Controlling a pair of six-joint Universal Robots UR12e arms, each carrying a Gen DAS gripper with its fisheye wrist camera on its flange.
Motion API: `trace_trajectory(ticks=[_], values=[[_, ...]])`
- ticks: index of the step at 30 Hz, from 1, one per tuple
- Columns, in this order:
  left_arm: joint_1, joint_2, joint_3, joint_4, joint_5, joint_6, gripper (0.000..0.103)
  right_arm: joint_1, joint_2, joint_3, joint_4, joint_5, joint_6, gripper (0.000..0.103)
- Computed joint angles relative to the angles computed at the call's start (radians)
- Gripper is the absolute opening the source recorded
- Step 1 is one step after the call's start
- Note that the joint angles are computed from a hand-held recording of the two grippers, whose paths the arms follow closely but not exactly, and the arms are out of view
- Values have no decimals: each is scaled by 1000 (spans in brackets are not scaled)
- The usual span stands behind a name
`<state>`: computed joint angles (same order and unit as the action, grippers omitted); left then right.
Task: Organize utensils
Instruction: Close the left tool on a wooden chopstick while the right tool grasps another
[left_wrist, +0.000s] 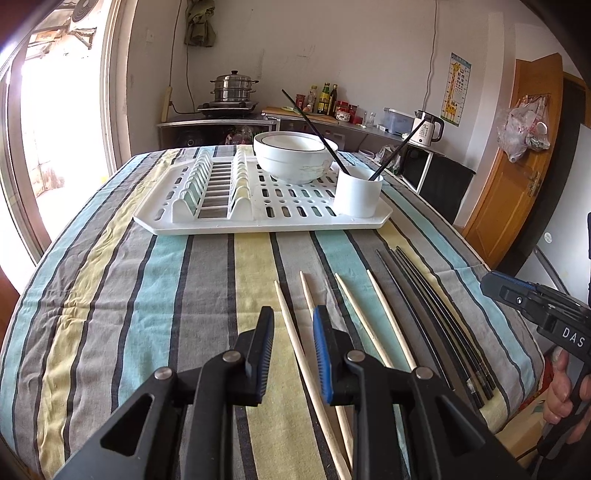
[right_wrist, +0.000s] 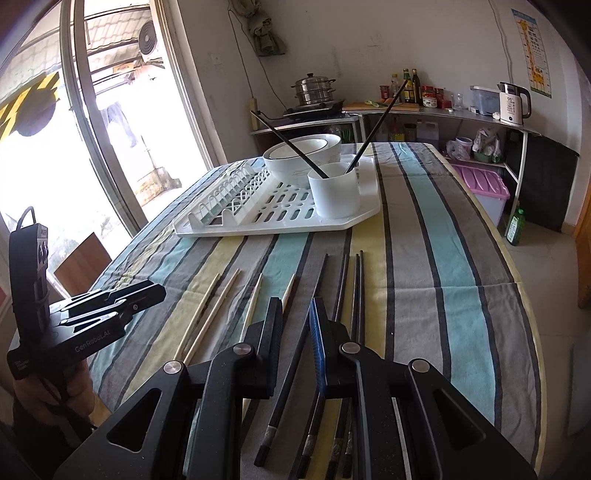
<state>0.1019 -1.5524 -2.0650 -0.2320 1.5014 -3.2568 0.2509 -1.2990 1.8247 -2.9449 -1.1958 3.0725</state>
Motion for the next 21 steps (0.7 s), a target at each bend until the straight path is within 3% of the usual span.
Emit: trace_trajectory(ticks=[21], values=[[18,-99,106,-180,-24,-14,25,81,141,-210,271,-131,-26,15]])
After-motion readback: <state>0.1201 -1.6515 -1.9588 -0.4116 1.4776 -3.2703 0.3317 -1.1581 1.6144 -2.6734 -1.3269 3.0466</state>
